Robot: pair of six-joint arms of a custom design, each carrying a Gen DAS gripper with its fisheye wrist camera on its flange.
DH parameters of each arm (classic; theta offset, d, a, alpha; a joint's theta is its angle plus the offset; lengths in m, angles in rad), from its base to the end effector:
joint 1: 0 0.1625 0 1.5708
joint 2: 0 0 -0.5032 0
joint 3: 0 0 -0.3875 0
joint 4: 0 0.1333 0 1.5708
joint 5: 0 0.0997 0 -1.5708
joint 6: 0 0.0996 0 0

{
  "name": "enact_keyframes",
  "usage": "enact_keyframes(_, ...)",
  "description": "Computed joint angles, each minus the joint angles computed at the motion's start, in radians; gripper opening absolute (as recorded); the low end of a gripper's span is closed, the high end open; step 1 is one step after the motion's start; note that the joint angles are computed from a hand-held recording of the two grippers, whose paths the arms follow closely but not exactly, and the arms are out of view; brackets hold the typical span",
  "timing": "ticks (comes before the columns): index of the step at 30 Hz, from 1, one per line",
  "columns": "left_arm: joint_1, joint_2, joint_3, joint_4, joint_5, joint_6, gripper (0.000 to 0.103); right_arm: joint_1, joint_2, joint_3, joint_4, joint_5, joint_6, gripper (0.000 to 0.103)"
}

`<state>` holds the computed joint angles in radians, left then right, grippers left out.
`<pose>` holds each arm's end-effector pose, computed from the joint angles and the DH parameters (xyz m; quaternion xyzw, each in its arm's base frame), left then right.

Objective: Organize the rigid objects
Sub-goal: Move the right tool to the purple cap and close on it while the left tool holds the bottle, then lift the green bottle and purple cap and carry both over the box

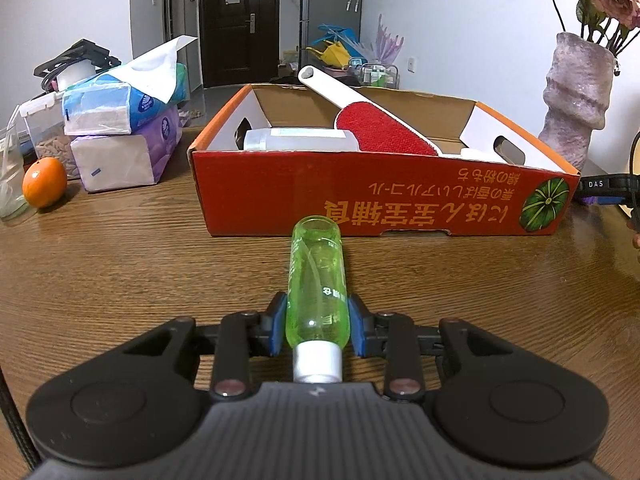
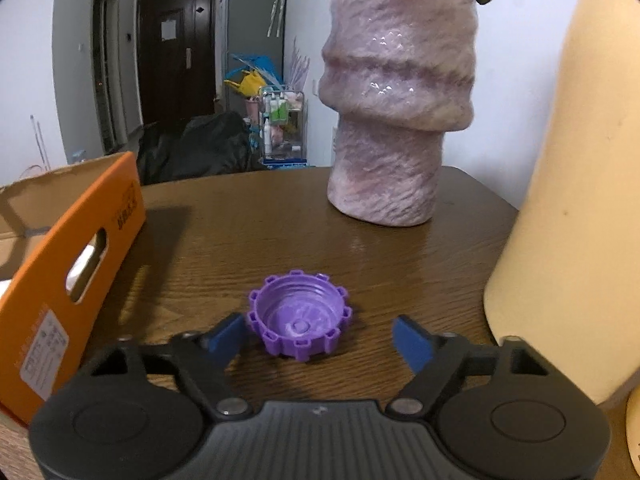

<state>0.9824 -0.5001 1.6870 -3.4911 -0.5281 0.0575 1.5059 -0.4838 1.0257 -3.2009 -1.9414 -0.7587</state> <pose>-0.2029 -0.6993 0.0740 0.0876 0.8243 -0.4220 0.3671 0.0383 -0.9103 0.2419 0.1962 -0.8233 0.4032 0.3481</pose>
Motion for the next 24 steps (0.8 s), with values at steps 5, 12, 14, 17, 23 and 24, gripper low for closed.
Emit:
enact_keyframes(5,0.001,-0.002,0.000,0.003,-0.004,-0.004,0.032,-0.002,-0.015,0.047,-0.061,0.031,-0.019,0.051)
enact_keyframes(12,-0.001,-0.005,0.005,-0.018,-0.002,0.004,0.032,-0.004,-0.049,0.145,-0.190,0.073,-0.039,0.051)
enact_keyframes(14,-0.005,-0.002,0.007,-0.047,0.001,0.025,0.032,-0.006,-0.066,0.185,-0.224,0.088,-0.035,0.051)
enact_keyframes(17,-0.012,0.001,0.010,-0.091,0.005,0.055,0.032,-0.009,-0.090,0.241,-0.268,0.110,-0.029,0.051)
enact_keyframes(23,-0.031,0.000,0.030,-0.156,0.011,0.074,0.032,-0.011,-0.134,0.352,-0.349,0.143,-0.023,0.051)
enact_keyframes(24,-0.035,0.001,0.034,-0.169,0.012,0.077,0.032,-0.011,-0.142,0.371,-0.363,0.148,-0.021,0.051)
